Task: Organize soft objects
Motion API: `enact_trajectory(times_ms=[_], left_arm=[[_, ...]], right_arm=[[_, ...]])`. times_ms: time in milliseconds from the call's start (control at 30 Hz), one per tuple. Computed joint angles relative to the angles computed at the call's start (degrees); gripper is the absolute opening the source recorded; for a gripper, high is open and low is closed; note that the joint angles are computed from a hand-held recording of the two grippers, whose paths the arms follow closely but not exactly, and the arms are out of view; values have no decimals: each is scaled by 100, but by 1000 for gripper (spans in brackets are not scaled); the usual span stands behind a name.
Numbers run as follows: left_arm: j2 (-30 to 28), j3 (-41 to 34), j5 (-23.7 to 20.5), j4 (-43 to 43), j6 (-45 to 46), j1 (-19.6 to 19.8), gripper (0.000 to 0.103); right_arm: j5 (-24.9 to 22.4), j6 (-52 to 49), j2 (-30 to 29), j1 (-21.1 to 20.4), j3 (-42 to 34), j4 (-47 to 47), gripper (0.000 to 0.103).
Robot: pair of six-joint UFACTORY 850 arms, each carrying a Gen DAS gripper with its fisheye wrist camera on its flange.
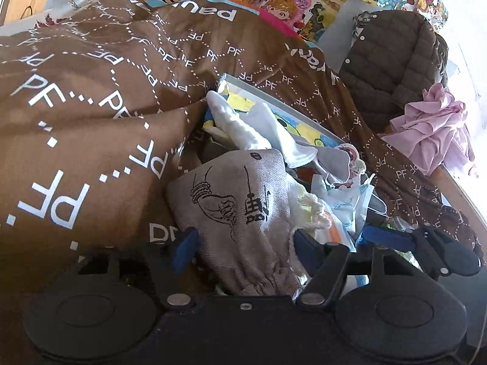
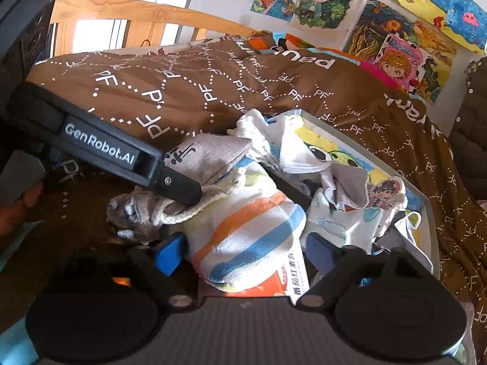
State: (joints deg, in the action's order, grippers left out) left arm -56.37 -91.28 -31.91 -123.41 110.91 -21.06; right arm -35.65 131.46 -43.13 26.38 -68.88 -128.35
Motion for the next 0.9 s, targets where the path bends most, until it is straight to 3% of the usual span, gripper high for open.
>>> enact_trajectory(times_ms=[233, 500, 667, 900], left_arm=[[-87, -128, -156, 355, -646, 79, 50], [-54, -46, -295, -39, -500, 98, 37], [39, 81, -326, -357, -217, 90, 33], [219, 327, -485, -1008, 450, 88, 30]], right_arm=[[152, 295, -1, -22, -25, -254, 52], [81, 599, 91, -10, 32, -508, 22], [-95, 249, 138, 79, 43, -247, 17], [-835, 370, 409, 135, 425, -267, 15]])
